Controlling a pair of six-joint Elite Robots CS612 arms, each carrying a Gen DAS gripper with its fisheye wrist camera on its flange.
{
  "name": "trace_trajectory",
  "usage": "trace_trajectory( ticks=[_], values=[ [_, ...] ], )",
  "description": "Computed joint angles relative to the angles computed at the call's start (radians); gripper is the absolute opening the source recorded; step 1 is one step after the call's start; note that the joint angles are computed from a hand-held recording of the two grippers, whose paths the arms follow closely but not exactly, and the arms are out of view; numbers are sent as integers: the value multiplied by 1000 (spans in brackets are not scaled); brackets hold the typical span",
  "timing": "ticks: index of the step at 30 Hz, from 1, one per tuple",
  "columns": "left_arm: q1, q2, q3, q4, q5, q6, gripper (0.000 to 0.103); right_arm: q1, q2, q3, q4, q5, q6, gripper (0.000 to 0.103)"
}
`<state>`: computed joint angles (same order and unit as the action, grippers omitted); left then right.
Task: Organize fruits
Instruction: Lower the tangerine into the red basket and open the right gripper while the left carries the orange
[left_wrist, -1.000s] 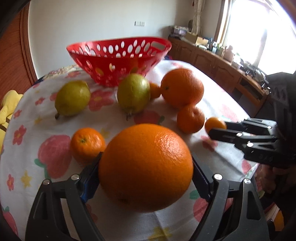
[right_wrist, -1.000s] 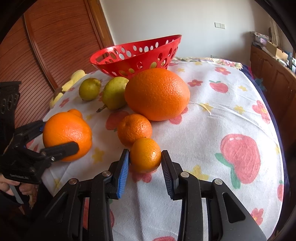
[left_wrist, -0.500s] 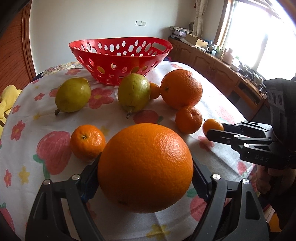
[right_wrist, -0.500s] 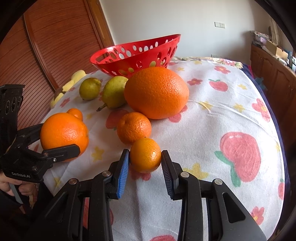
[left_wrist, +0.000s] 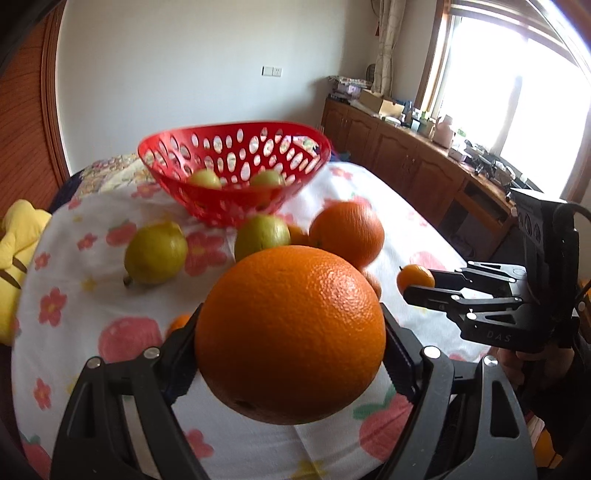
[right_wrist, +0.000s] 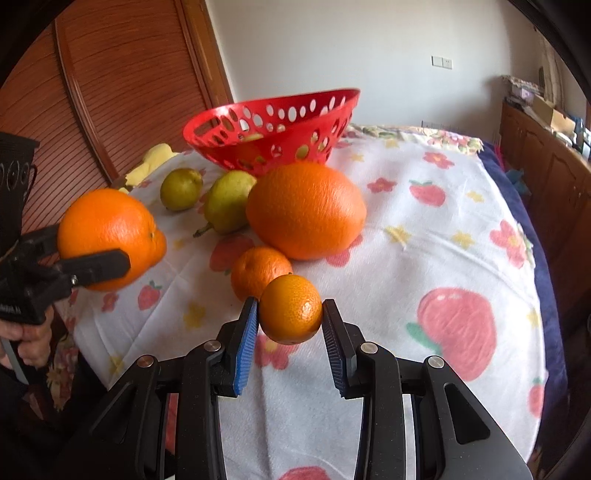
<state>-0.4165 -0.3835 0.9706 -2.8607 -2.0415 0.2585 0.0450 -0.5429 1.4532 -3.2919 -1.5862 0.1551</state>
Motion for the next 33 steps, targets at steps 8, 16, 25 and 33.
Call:
trace_trajectory(
  ticks=[8,16,25,33],
  values=[
    [2,32,-101,22,11,2,83,-8,-13,-32,-12,2,-66,34],
    [8,86,-237,44,34,-27,83,-19,-10,-93,2,56,-135,34],
    [9,179,-439,124,54,-45,83,-17,22,-201,27,55,-221,34],
    [9,277,-636,242,54,-49,83,-29,75,-340,160,95,-240,34]
  ],
)
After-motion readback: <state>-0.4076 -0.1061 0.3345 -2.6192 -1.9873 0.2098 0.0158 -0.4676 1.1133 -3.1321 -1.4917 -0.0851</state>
